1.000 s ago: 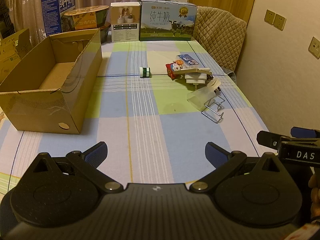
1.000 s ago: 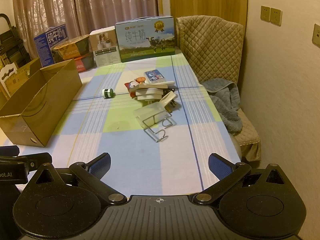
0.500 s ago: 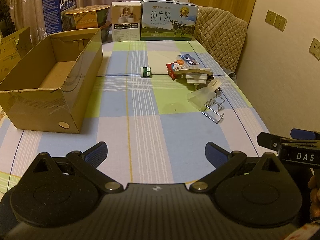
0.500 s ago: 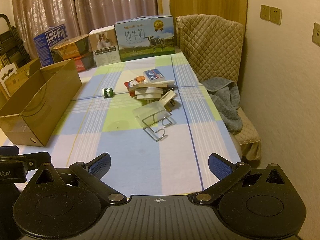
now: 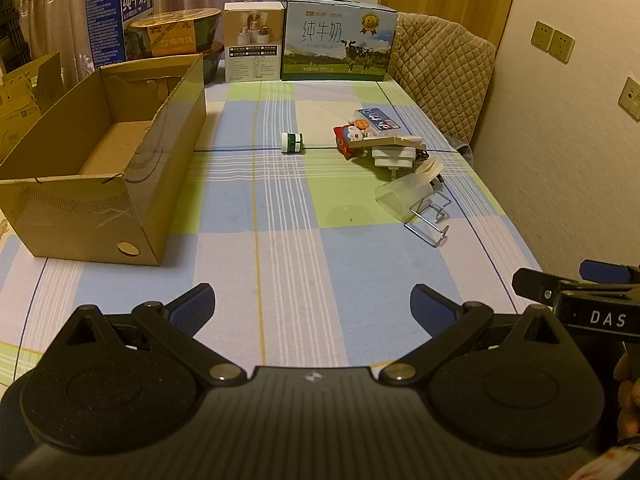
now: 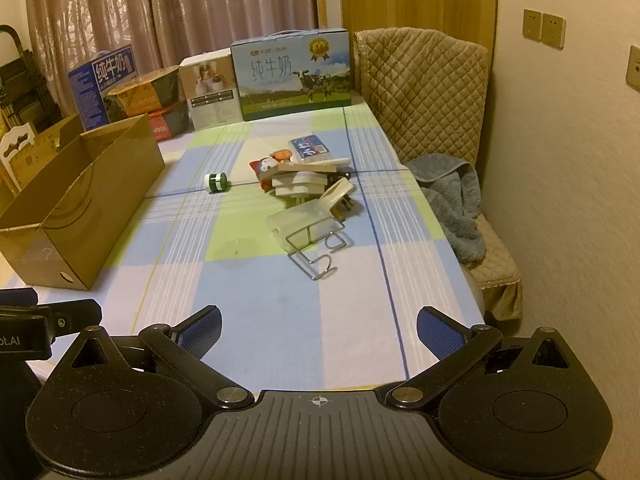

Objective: Organize rigid objects

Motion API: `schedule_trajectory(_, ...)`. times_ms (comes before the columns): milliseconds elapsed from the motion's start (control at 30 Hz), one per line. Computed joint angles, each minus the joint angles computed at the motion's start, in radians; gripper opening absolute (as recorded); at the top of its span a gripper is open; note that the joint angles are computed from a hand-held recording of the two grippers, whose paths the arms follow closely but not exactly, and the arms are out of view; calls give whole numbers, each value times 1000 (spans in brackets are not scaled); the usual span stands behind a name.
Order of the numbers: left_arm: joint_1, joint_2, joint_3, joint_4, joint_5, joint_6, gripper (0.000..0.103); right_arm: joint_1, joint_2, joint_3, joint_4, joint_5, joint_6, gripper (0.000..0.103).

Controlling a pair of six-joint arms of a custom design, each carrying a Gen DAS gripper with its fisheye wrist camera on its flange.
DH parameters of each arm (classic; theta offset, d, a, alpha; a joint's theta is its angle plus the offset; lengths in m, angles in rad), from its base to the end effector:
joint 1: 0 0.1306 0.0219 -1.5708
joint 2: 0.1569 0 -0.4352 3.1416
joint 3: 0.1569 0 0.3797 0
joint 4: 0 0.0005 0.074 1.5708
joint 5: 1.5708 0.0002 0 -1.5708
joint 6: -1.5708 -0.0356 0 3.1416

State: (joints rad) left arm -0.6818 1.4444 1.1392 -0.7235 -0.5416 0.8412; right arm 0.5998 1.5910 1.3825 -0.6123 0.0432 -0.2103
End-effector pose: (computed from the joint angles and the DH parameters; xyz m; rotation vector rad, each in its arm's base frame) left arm 0.3615 -0.2704 0.3619 -0.3738 2.3658 0.0219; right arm 0.4507 0.3057 0.4001 -0.4474 2.3745 0.3268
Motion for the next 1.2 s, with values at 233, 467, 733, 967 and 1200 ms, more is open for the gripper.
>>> schedule_trajectory(233,4,-1,-3,2,5,-3,102,0,3,-4,4,0,3,101)
schedule_trajectory(467,11,-3,-7,3,9,-7,102,0,6,-7,7,0,6,101)
schedule_trajectory(733,18,1,-4,8,15,-12,102,-1,10,-4,6,-1,7,101)
schedule_trajectory(967,26,-1,-5,20,27,-18,102,-3,17,-1,8,-3,9,101)
schedule_trajectory(1200,39,3,-4,40,45,-40,102,-9,28,23,2,-5,23,101)
